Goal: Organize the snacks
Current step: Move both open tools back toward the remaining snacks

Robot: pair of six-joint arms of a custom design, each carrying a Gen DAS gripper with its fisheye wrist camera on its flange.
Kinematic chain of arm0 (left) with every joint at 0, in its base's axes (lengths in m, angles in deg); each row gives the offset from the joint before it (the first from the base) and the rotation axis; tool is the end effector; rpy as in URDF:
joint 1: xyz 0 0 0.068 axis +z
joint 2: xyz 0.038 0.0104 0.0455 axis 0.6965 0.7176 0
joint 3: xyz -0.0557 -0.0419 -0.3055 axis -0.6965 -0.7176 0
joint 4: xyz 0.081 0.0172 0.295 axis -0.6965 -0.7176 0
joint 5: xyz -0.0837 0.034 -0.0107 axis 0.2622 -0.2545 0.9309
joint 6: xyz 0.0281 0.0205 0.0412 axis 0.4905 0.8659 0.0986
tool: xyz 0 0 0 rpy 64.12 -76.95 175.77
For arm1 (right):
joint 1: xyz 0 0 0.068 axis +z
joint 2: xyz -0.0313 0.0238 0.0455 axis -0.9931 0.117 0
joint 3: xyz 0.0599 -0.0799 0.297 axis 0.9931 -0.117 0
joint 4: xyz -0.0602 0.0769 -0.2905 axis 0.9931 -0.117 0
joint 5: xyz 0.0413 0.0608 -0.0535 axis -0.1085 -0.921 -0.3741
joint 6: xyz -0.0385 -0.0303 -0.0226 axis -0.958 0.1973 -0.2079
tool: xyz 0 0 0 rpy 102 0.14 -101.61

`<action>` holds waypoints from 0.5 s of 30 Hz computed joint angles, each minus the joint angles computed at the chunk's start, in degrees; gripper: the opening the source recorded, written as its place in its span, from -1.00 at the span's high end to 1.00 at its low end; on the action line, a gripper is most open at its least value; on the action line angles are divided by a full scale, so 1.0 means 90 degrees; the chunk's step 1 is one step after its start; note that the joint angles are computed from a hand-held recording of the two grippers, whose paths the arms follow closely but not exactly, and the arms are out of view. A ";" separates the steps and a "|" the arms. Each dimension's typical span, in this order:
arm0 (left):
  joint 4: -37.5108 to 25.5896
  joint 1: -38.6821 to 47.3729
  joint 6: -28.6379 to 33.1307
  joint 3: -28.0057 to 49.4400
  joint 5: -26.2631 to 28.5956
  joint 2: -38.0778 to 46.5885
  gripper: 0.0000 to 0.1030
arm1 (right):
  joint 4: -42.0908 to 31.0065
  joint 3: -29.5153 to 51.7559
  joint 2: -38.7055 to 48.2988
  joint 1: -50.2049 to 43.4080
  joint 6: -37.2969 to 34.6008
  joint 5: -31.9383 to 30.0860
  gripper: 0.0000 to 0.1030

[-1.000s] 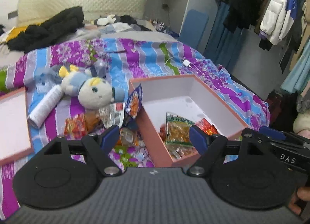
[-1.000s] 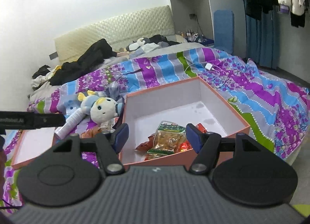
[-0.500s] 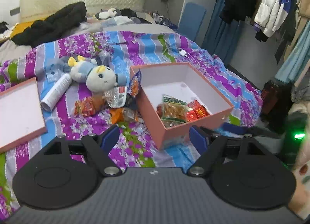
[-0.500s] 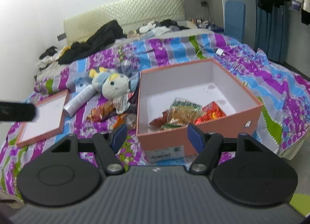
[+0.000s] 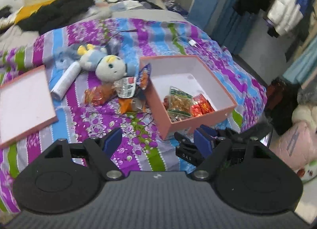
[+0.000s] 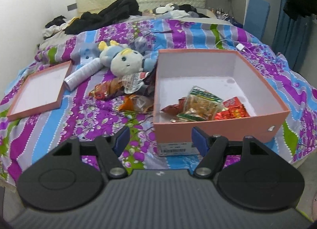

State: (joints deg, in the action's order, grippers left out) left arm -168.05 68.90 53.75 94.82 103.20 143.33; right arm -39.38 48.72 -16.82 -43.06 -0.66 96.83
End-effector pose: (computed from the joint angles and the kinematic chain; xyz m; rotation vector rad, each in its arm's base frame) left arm 0.1467 0.0487 0.4366 0.1050 2.4281 -0.3022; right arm 0.1895 0.1443 0.2479 -0.1894 2.2481 0.1802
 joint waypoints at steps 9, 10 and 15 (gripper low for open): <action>0.0244 0.1493 0.0408 0.0215 0.0417 0.1031 -0.61 | 0.0416 0.0253 0.0806 0.0319 0.0187 -0.0139 -0.37; 0.0193 0.1582 0.0396 0.0290 0.0342 0.1207 -0.61 | 0.0472 0.0302 0.0915 0.0349 0.0176 -0.0176 -0.37; 0.0193 0.2173 0.0251 0.0565 0.0304 0.1885 -0.61 | 0.0705 0.0427 0.1221 0.0504 0.0148 -0.0225 -0.37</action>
State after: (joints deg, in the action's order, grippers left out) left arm -166.31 88.46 56.01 99.91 105.94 160.29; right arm -33.03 52.56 -5.83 -38.52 0.67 94.80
